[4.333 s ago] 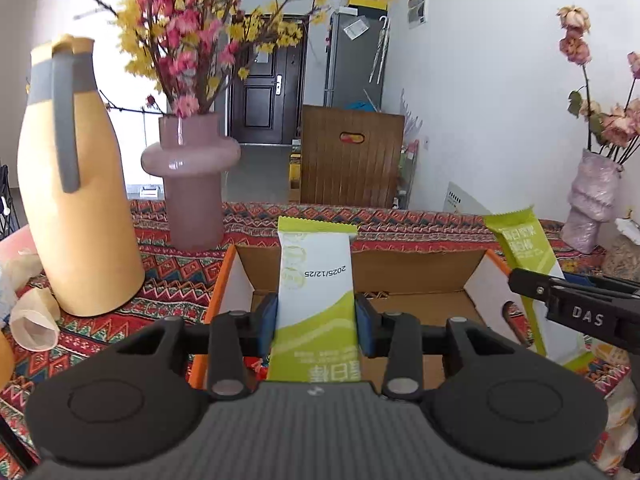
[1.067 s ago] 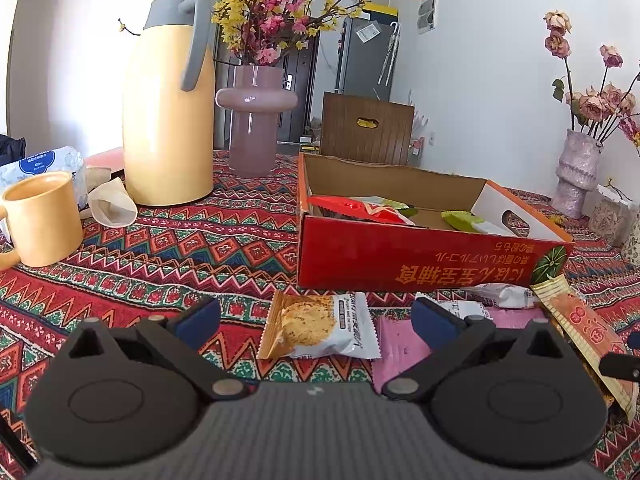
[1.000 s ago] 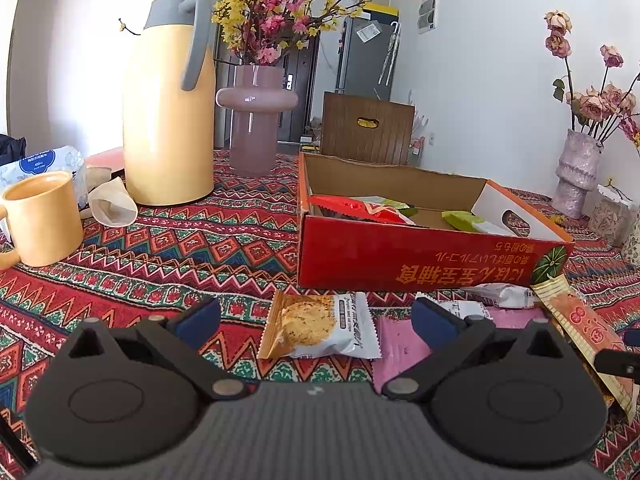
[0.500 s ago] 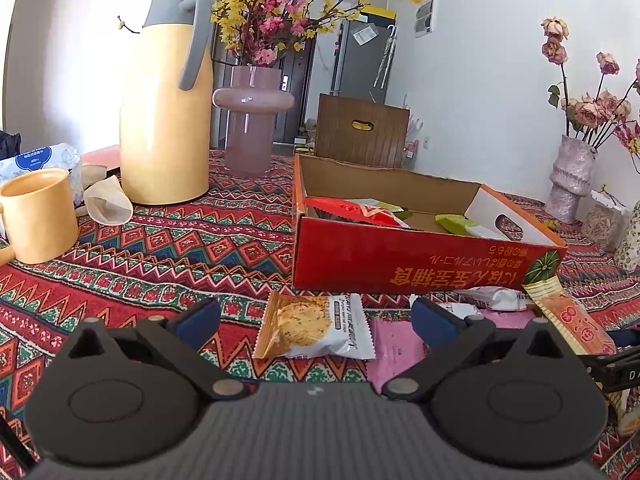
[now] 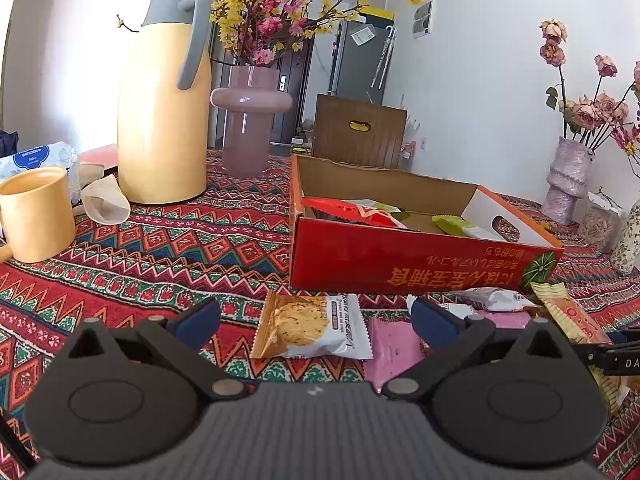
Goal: Organize snacks
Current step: 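Grasp the orange-striped pastry pack with the right gripper while the left gripper grasps a white-wrapped biscuit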
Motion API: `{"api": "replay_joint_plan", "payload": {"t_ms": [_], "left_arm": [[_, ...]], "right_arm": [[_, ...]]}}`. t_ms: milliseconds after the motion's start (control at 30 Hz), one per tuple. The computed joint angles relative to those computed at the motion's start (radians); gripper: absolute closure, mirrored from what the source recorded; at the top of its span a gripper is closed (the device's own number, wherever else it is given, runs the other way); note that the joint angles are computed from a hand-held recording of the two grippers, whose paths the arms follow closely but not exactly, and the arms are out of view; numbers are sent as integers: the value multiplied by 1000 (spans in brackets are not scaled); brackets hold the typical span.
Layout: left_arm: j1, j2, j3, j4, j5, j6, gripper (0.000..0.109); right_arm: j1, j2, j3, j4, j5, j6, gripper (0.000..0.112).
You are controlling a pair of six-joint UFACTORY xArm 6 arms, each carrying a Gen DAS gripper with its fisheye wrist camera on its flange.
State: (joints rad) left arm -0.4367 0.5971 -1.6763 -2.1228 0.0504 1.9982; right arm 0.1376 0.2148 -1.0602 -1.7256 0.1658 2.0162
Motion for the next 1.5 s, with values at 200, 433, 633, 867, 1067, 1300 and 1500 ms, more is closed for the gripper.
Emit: {"api": "replay_joint_plan", "payload": {"t_ms": [200, 433, 633, 867, 1067, 1300, 1500], "left_arm": [[-2, 3, -3, 14, -4, -16, 6], [-3, 4, -3, 20, -7, -25, 6], [-10, 19, -21, 53, -42, -67, 6], [-8, -33, 9, -95, -71, 91, 6], [-10, -145, 133, -236, -49, 251, 6], [-37, -258, 283, -308, -27, 377, 6], [-62, -300, 371, -355, -31, 495, 6]], "right_arm": [[9, -24, 18, -81, 27, 97, 73], [63, -76, 65, -139, 144, 171, 75], [106, -122, 104, -188, 226, 235, 75], [143, -175, 164, -264, 282, 372, 75], [181, -235, 229, -303, 324, 438, 75], [216, -313, 313, -363, 351, 532, 75], [253, -368, 381, -375, 380, 570, 75]]}}
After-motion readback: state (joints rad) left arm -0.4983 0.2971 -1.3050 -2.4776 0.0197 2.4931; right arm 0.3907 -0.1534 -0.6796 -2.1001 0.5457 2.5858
